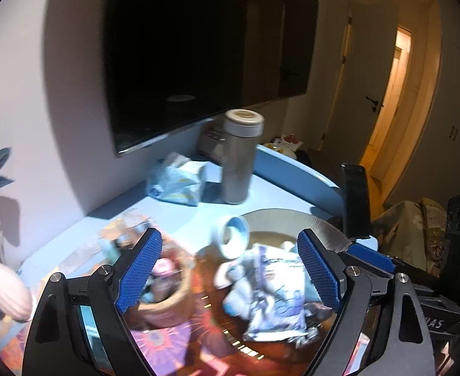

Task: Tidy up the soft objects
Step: 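Move both tools back to the floral tablecloth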

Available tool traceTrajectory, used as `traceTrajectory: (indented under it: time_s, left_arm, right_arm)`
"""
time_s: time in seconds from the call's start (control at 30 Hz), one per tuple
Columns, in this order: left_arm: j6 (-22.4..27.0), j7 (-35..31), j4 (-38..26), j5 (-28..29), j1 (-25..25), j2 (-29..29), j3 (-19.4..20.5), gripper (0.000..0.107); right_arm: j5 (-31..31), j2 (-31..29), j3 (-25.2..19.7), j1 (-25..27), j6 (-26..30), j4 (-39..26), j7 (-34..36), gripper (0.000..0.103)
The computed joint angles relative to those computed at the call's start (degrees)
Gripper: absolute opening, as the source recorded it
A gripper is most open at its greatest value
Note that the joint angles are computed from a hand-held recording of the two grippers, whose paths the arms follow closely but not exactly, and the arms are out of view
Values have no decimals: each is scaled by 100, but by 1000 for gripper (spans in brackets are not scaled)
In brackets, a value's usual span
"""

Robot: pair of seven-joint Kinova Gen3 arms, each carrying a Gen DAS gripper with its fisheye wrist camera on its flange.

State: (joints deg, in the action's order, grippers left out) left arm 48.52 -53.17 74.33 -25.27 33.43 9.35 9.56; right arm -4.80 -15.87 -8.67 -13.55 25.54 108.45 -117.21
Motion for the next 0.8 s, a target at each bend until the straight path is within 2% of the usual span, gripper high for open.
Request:
traceTrajectory:
  time_s: [0.1,0.37,0.43,0.63,0.8]
  left_arm:
    - [12,-150,301,177,-226,-324,-29,88]
    - [436,13,1234,-265,-999,-1266,54,88]
    - [501,-39,1488,-257,-1256,-1502,25,88]
    - [460,-336,2339,124,-1928,-2120,-201,88]
    - [127,-751,3125,765,-2295,-2457,-547,87]
  right_arm:
    - [151,67,-293,2,-101,-71,-147,74]
    - [525,583,-811,-466,-444,-401,-305,74]
    - [838,786,-1049,-559,-527,-524,-442,74]
    - [1860,1501,-1322,-1161,-333,-990,-926,77]
    - [2331,2068,-1136,-1795,-119,-1272,-1347,77]
